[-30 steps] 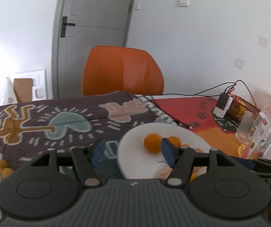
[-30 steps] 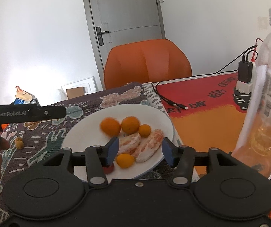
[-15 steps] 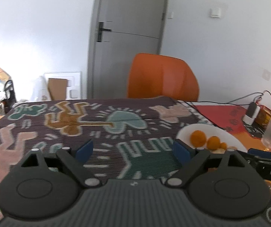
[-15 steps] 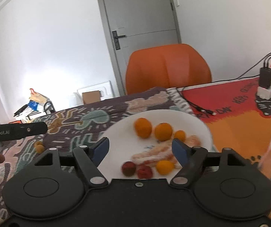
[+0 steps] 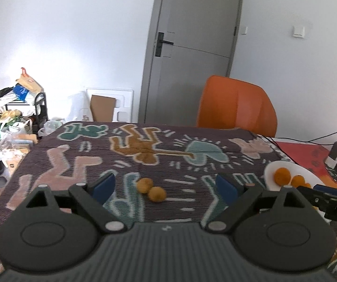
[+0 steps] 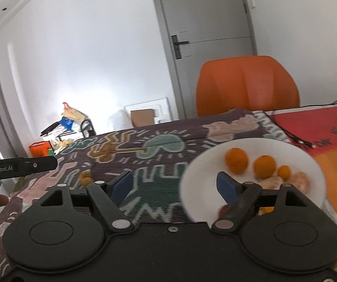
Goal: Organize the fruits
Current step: 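Move both tools toward the two small yellow fruits on the blanket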
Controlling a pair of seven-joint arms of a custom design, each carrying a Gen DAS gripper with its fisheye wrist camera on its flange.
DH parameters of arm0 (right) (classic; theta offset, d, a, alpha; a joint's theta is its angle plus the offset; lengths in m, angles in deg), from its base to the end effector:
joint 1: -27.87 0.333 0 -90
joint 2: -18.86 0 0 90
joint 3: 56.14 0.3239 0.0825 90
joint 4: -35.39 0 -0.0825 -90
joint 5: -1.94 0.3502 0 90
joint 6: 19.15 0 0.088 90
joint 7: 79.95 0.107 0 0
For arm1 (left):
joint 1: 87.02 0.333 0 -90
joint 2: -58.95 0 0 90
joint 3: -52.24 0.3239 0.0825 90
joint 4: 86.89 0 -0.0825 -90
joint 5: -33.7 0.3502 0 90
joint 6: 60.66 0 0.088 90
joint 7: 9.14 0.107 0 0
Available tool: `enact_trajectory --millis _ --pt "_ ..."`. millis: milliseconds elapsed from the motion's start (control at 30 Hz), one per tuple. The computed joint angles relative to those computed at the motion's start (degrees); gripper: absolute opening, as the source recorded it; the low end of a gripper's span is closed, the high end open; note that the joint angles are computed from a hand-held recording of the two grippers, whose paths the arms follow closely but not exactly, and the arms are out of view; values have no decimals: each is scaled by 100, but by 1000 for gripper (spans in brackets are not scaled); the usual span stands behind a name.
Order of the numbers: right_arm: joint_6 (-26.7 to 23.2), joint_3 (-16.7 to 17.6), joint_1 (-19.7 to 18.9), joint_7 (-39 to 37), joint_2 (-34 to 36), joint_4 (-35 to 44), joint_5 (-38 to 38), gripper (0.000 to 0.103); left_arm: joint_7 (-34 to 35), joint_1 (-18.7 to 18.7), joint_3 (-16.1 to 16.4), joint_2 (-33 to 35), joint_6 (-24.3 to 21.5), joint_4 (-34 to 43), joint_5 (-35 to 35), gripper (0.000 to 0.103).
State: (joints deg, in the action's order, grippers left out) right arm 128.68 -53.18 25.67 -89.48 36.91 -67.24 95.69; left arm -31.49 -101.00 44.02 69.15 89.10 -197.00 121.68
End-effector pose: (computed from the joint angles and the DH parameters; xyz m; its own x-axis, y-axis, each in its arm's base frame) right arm 0.6398 -0.0123 0.4365 0.5171 -0.8355 -0.1861 -0.4300 -0.0656 -0.9005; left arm 0.5497 -0.2432 0.4649 0.2696 -0.9530 0.1382 -0.4162 -0.2448 -0.8757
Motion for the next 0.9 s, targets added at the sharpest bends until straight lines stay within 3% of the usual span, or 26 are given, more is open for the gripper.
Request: enact_trajectory --millis 133,300,533,900 --pt "-32 49 86 -5 -28 -36 -121 82 -196 76 24 -176 8 -251 58 91" --pt "-173 107 159 -14 -19 -42 -260 103 -303 222 17 -306 75 -490 74 97" --pt "-182 182 314 64 71 40 -577 103 -723 446 22 -509 172 -837 201 103" --pt "-264 421 458 596 497 527 -1380 103 -1152 708 49 -669 372 -1117 438 103"
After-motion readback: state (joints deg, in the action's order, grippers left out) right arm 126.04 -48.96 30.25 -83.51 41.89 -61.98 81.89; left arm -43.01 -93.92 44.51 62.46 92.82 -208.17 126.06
